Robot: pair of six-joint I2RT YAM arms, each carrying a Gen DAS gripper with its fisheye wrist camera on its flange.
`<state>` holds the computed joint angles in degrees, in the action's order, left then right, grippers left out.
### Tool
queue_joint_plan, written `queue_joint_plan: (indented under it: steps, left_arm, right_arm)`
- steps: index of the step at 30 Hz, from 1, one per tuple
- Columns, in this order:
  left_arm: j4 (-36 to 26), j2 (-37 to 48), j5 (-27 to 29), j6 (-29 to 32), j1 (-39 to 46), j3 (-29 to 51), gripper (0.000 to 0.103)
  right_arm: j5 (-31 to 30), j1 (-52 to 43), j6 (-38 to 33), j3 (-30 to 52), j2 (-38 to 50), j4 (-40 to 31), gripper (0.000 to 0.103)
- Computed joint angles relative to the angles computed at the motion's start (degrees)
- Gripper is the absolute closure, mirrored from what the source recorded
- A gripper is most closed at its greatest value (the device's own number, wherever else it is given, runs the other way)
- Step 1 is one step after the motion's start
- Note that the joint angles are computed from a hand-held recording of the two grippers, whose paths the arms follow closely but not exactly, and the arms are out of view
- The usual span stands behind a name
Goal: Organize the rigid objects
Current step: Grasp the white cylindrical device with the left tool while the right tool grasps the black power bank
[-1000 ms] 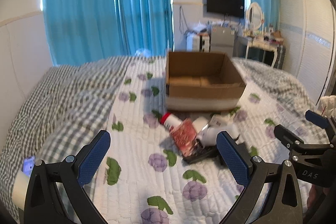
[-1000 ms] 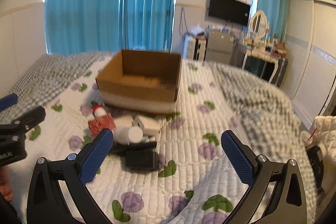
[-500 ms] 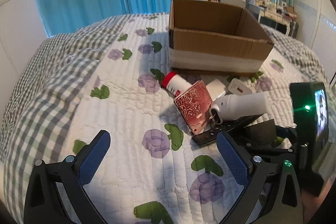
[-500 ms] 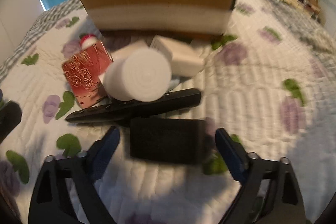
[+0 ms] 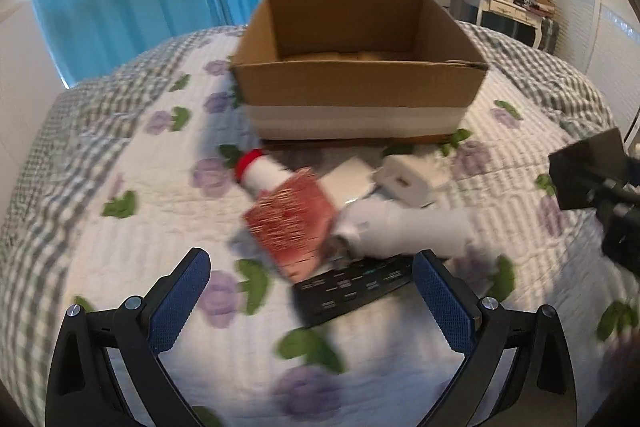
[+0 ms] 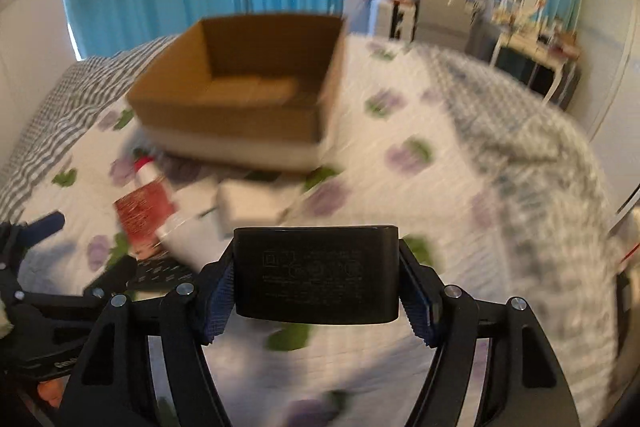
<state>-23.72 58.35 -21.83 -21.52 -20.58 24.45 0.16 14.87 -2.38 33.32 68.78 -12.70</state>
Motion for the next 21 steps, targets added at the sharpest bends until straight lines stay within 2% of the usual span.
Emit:
queue_joint_plan:
  steps: [3,6,9,11,13,17,21]
  left_arm:
    - [2.31,7.35,0.32,-4.02,-2.48,3.22,0.000]
    - [4.97,13.70,0.94,-7.71,-2.31,5.80,0.000]
    - [6.89,18.54,4.16,-12.05,0.30,7.72,0.000]
    - [8.75,21.42,7.29,-14.35,2.40,8.68,0.000]
    - [9.51,24.52,8.41,-15.19,3.50,10.19,0.000]
    - [8.63,31.37,5.75,-13.41,2.66,13.02,0.000]
    - [11.38,29.57,8.15,-9.20,2.94,8.37,0.004]
  right_arm:
    - [-2.02,-3.50,-2.37,4.17,3.49,-0.69,0.033]
    - [-1.92,-5.49,-3.36,4.05,5.76,2.33,0.033]
    - [-7.46,-8.86,-2.49,3.53,8.35,3.74,0.033]
    - [-7.66,-8.98,-2.61,3.30,9.50,4.10,0.033]
    - [-7.72,-8.78,-2.38,2.86,9.56,4.57,0.033]
    - [-9.25,-9.64,-1.92,1.63,8.38,5.37,0.033]
    - [-9.91,-10.19,-1.64,1.21,8.26,5.51,0.033]
